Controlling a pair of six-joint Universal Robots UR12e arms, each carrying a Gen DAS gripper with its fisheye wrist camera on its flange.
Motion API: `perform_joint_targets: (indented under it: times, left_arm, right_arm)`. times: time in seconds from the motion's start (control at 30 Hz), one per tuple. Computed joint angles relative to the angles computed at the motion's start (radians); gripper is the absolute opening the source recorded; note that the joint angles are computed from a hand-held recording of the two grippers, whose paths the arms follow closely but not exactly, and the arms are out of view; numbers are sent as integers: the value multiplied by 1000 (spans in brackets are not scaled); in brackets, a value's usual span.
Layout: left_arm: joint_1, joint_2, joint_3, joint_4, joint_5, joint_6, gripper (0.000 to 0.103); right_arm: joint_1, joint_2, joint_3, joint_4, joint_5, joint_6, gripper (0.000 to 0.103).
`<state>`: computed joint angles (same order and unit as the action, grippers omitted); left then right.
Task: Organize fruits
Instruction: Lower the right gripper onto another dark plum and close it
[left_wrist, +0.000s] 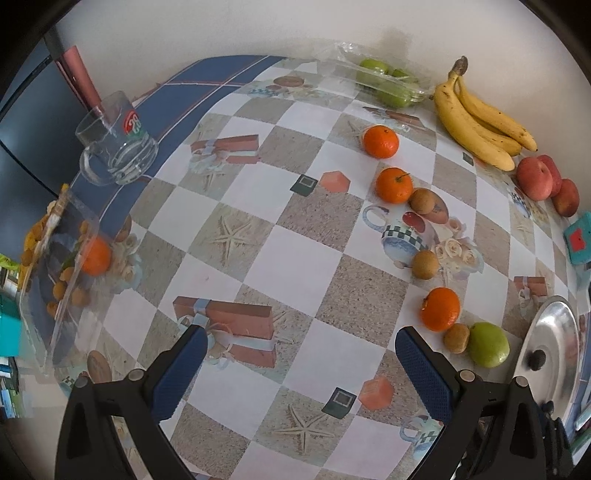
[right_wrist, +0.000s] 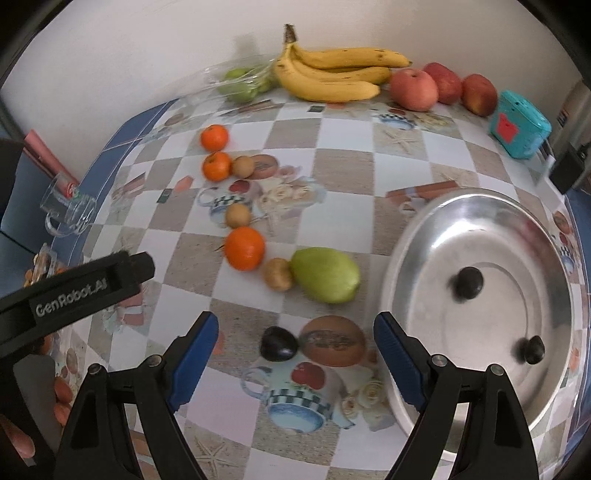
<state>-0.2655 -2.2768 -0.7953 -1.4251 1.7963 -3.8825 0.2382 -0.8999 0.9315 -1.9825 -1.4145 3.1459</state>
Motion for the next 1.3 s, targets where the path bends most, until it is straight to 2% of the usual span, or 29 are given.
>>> perform_joint_targets:
  times: [0.27, 0.5, 0.7, 0.87, 0.93, 1.03, 1.3]
  left_arm:
    - [0, -18, 19, -38, -18, 21, 103]
    - [4, -46, 36, -119, -66, 24, 103]
    - [8, -45, 24, -120, -88, 12, 103]
    - [14, -31, -3, -100, -89, 12, 103]
    - [14, -31, -6, -94, -89, 14, 103]
    - [14, -33, -1, -93, -88, 18, 103]
    - [13, -37, 11, -98, -86, 16, 103]
  right_arm:
    - [10, 23, -18, 61, -8, -31, 87]
    - [11, 33, -21, 83, -29, -37, 87]
    - [17, 37, -22, 75, -59, -60, 85]
    - [21, 35, -17, 60, -73, -76, 63]
    - [18, 33, -16, 57, -63, -74, 52]
    - [19, 36, -21, 53, -52, -67, 41]
    - [14, 34, -24, 51, -13, -63, 24]
